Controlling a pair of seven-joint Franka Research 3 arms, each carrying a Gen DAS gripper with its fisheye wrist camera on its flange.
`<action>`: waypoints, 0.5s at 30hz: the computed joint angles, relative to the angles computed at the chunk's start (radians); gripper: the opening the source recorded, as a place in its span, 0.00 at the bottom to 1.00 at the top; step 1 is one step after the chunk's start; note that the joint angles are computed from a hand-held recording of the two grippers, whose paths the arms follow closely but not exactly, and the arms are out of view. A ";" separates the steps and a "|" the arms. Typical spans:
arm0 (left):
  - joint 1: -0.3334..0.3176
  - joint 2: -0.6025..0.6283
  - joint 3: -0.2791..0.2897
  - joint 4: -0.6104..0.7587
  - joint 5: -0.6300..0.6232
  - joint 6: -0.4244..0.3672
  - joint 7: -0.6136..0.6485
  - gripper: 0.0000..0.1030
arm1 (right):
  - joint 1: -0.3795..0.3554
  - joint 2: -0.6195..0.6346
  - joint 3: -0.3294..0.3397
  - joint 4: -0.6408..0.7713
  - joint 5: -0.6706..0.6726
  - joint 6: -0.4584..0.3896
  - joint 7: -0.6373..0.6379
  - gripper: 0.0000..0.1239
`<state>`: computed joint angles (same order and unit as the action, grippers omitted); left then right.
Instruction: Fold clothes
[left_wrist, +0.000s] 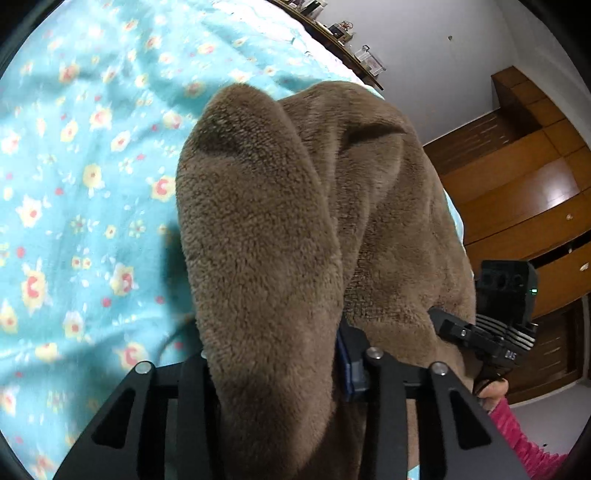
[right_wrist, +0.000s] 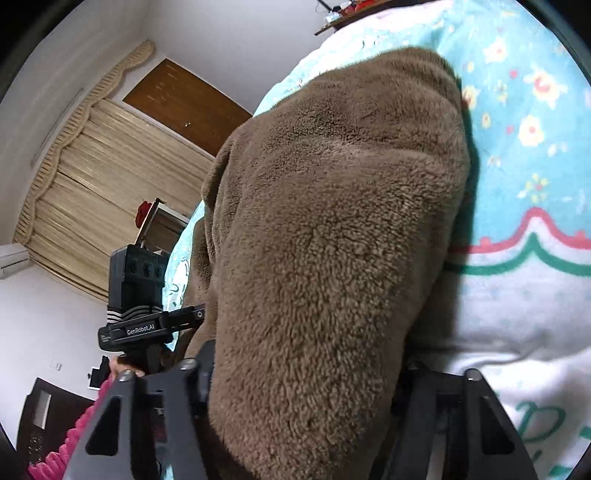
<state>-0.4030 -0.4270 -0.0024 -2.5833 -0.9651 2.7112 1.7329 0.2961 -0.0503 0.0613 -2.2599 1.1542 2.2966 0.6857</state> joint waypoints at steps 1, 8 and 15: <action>0.015 -0.014 -0.021 0.000 0.039 -0.006 -0.038 0.37 | 0.001 -0.018 0.001 -0.011 0.000 0.008 -0.003 0.45; -0.033 -0.107 -0.070 0.038 0.205 -0.058 -0.213 0.37 | 0.014 -0.229 -0.033 -0.117 0.000 0.036 -0.024 0.44; -0.158 -0.042 -0.111 0.198 0.267 -0.070 -0.279 0.37 | -0.047 -0.538 -0.142 -0.271 -0.089 -0.022 0.031 0.44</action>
